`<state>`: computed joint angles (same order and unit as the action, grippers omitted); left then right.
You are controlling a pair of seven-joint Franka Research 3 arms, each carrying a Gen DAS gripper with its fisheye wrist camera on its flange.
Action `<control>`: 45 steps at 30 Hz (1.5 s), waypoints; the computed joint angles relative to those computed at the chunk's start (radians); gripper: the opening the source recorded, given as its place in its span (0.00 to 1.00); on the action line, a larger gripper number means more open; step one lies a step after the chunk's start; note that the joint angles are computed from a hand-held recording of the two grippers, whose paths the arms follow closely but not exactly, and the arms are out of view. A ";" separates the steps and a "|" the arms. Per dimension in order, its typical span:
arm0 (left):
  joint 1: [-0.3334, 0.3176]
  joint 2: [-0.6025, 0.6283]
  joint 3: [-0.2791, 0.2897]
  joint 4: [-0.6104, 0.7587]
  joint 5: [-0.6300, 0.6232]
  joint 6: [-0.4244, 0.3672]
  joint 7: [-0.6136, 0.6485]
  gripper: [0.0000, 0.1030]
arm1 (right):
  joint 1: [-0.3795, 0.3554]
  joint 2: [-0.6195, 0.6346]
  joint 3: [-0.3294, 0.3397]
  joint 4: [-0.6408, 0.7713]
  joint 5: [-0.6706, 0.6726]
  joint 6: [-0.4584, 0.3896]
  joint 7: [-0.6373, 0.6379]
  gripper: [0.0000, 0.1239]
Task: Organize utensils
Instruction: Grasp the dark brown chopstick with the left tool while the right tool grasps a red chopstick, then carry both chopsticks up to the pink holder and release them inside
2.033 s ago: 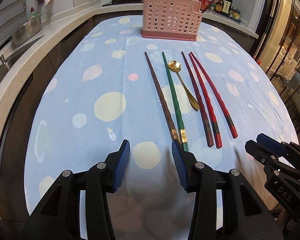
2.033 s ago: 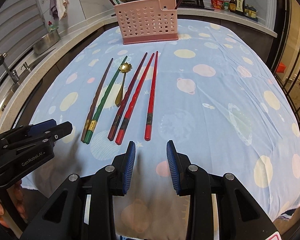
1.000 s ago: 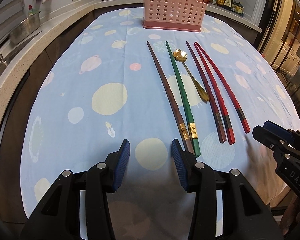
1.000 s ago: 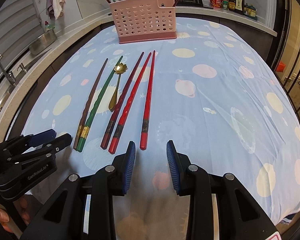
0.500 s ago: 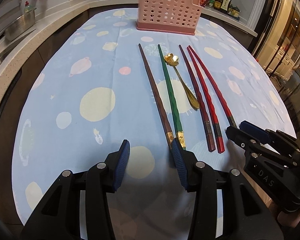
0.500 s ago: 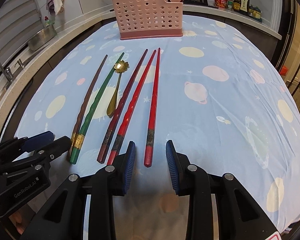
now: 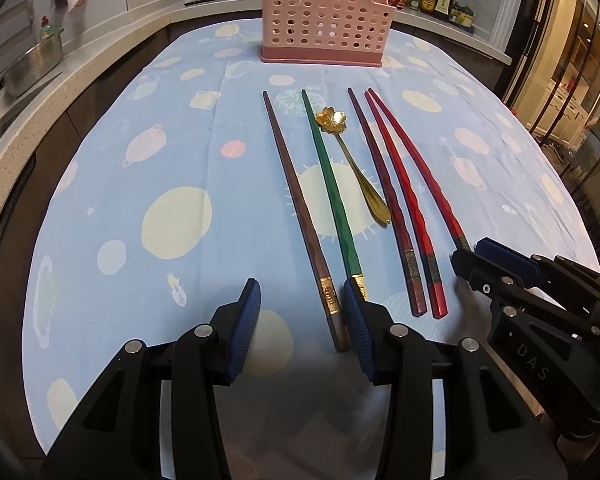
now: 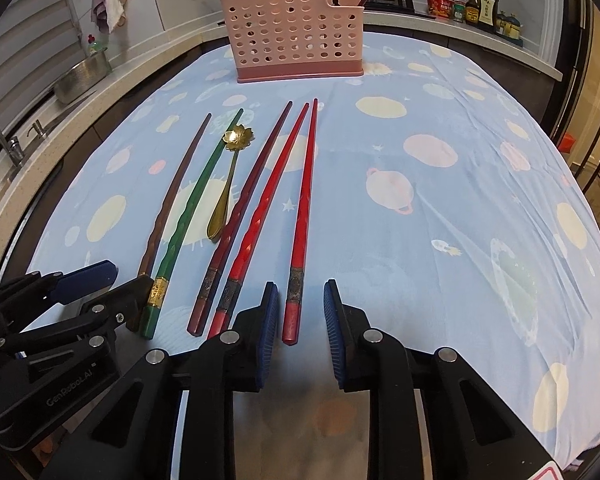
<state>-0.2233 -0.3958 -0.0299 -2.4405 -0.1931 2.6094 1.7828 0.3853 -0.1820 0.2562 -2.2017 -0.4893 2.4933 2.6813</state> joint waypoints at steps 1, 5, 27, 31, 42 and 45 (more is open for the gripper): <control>0.002 -0.002 -0.002 -0.004 0.005 0.005 0.001 0.37 | -0.001 -0.001 0.000 -0.001 -0.002 0.000 0.001 0.14; 0.003 -0.012 0.005 -0.017 0.013 0.017 0.008 0.23 | -0.004 -0.010 -0.001 -0.013 -0.004 0.005 0.005 0.07; 0.018 -0.149 0.077 -0.044 -0.081 -0.095 0.078 0.07 | -0.048 -0.197 0.062 -0.107 0.037 -0.001 0.025 0.06; 0.009 -0.187 0.089 -0.026 -0.096 -0.104 0.082 0.07 | -0.075 -0.243 0.087 -0.097 0.041 -0.011 0.016 0.06; -0.044 -0.167 0.114 0.115 -0.154 -0.076 0.114 0.07 | -0.169 -0.269 0.120 0.017 0.008 0.006 -0.032 0.05; -0.055 -0.118 0.111 0.183 -0.173 -0.051 0.131 0.07 | -0.201 -0.245 0.121 0.068 -0.025 0.027 -0.040 0.05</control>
